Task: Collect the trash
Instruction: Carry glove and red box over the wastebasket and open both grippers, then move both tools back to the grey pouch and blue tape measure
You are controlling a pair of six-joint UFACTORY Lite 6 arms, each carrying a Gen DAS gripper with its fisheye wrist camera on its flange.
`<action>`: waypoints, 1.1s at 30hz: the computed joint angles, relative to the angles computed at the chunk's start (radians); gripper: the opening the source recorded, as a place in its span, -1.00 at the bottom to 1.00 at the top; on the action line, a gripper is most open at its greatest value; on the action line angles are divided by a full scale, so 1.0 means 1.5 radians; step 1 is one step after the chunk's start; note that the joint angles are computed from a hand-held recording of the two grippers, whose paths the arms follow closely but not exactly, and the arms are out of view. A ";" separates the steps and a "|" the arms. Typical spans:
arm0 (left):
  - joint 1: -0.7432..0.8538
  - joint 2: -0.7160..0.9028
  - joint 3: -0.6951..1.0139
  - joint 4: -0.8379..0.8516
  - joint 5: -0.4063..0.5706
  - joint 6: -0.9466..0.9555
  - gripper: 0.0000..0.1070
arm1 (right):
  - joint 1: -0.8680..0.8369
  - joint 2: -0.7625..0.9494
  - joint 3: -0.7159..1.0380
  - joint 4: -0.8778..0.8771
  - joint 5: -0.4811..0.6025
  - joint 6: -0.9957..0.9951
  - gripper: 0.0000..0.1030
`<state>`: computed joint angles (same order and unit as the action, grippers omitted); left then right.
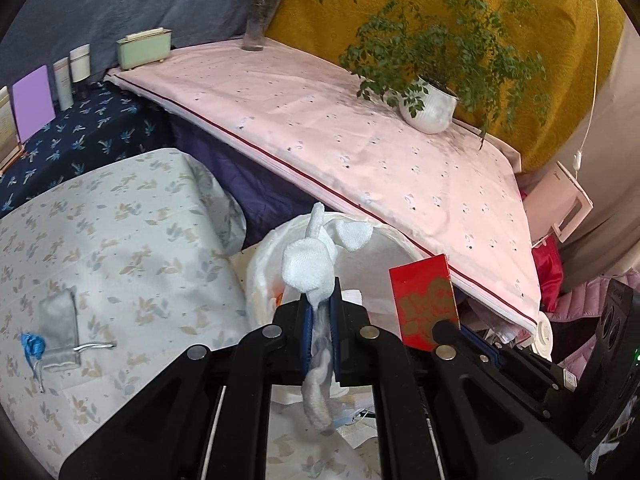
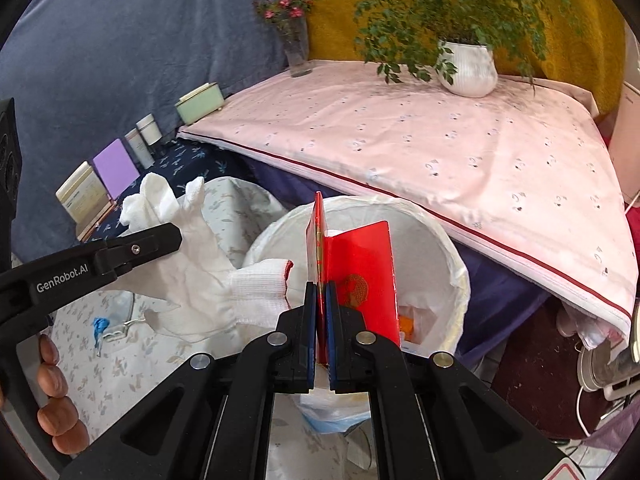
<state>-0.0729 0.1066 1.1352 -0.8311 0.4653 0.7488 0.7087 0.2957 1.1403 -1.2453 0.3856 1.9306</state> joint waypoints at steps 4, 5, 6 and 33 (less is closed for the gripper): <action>-0.015 0.028 0.014 -0.005 -0.004 -0.006 -0.83 | -0.015 0.005 -0.009 -0.009 -0.008 0.013 -0.88; -0.020 0.032 0.015 0.001 -0.010 -0.014 -0.74 | -0.018 0.008 -0.008 -0.010 -0.011 0.014 -0.81; -0.023 0.036 0.017 0.007 -0.014 -0.022 -0.51 | -0.021 0.012 -0.006 -0.011 -0.014 0.015 -0.77; 0.112 -0.015 -0.043 -0.023 -0.024 0.053 0.15 | 0.041 0.083 0.122 0.055 0.024 -0.059 -0.30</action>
<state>0.0948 0.0847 1.0707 -0.8659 0.4295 0.8279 0.7707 0.4205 1.3228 -1.1622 0.4220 1.8415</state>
